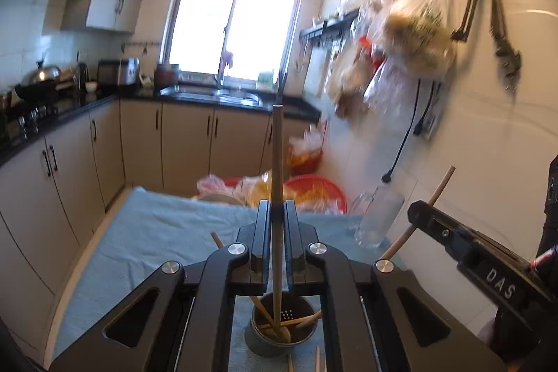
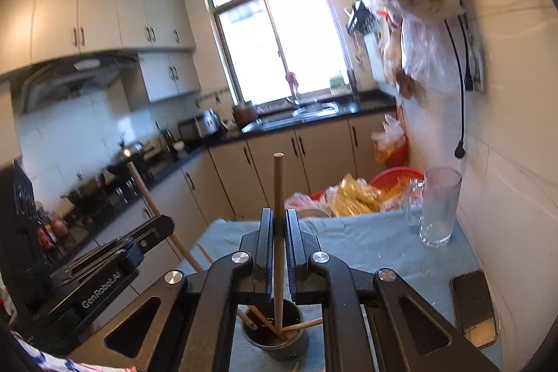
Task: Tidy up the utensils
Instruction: 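Lift the chopstick in the left gripper while the right gripper lifts its own, releasing both into the cup, then lower both grippers to the remaining chopsticks and close each on one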
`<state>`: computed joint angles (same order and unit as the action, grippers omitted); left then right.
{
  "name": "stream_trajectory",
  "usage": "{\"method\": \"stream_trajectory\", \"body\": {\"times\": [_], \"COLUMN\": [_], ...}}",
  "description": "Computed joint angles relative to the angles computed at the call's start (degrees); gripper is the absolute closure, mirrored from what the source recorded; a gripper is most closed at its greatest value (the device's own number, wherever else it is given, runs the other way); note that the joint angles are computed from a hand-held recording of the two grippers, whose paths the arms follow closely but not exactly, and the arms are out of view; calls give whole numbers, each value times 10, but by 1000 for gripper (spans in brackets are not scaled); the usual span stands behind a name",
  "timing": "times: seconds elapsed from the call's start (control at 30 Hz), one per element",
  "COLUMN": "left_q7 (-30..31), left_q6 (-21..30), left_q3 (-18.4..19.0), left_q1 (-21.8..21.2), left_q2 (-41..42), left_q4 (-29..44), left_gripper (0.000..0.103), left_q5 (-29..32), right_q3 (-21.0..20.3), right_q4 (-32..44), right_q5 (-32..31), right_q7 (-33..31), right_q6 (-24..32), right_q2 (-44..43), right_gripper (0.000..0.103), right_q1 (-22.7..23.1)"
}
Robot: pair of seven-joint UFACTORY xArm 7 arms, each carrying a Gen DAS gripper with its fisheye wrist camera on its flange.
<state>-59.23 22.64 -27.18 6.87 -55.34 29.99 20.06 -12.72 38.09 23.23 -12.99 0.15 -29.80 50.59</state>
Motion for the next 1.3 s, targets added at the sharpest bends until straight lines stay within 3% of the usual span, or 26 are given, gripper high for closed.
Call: {"method": "stream_trajectory", "body": {"times": [0.13,0.37,0.43,0.5,0.57,0.63,0.8,1.07,1.3], "left_q7": [-5,-19,-23,-25,-27,-30,-34,-38,-62], "left_q6": [-13,-4,5,15,28,49,119,264,302], "left_q3": [3,5,3,7,12,14,17,-18,-35], "left_q1": [3,-10,-13,-22,-32,-43,-77,-135,-208], "left_q2": [34,31,19,5,-12,-36,-112,-241,-231], "left_q4": [-10,-27,-30,-33,-39,-44,-55,-63,-102], "left_gripper": [97,97,96,95,84,71,66,44,44], "left_q5": [-3,-2,0,-3,-7,-12,-26,-46,-99], "right_q3": [-18,-10,-5,8,18,35,60,92,85], "right_q4": [4,9,11,13,13,13,-4,-71,-162], "right_q5": [14,49,61,67,69,65,50,-12,-46], "right_q7": [-9,-37,-45,-47,-48,-42,-25,21,44], "right_q6": [9,22,23,23,22,28,34,58,154], "right_q2": [31,57,59,60,57,48,4,-114,-208], "right_gripper": [96,95,93,81,77,77,67,52,44], "right_q1": [16,8,5,-8,-18,-35,-66,-115,-161]}}
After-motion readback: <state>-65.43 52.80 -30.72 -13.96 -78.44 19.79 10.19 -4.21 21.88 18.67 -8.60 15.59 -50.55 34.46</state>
